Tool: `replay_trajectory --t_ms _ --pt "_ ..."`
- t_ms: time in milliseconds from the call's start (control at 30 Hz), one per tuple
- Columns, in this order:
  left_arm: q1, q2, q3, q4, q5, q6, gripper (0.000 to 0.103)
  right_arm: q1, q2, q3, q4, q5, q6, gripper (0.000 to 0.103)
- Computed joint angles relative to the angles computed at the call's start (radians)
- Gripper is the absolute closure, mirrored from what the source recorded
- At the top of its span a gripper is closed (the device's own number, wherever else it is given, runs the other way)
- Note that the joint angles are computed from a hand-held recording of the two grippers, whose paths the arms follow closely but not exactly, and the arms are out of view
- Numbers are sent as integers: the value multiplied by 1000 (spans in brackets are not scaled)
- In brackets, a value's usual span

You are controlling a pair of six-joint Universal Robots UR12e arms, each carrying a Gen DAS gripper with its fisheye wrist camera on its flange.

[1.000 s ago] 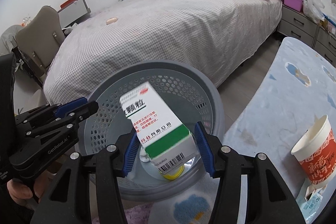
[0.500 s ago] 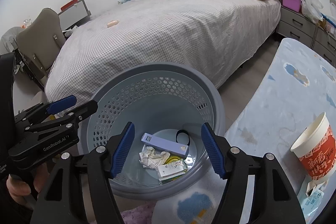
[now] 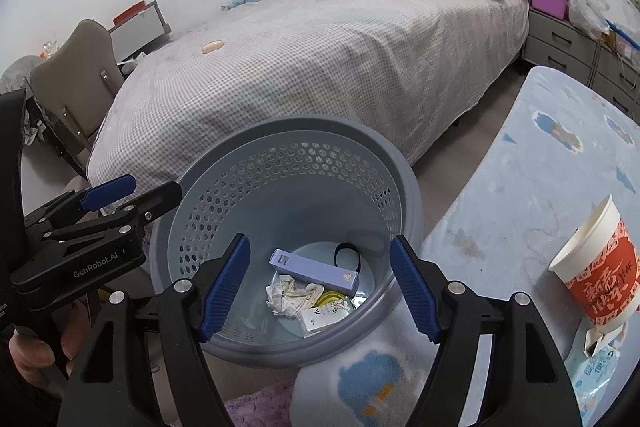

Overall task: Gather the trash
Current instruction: 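Move both tools back over the table toward the paper cup and wipes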

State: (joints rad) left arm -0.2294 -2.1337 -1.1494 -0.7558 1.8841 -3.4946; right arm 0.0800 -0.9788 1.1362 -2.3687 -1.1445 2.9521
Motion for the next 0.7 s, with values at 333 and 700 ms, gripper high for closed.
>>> replay_trajectory --t_ms 333,700 --pt "-7 2 0 5 -5 13 27 -14 -38 61 -37 -18 28 26" --pt "-22 -6 17 11 -44 51 27 -52 -118 195 -88 -70 94 22"
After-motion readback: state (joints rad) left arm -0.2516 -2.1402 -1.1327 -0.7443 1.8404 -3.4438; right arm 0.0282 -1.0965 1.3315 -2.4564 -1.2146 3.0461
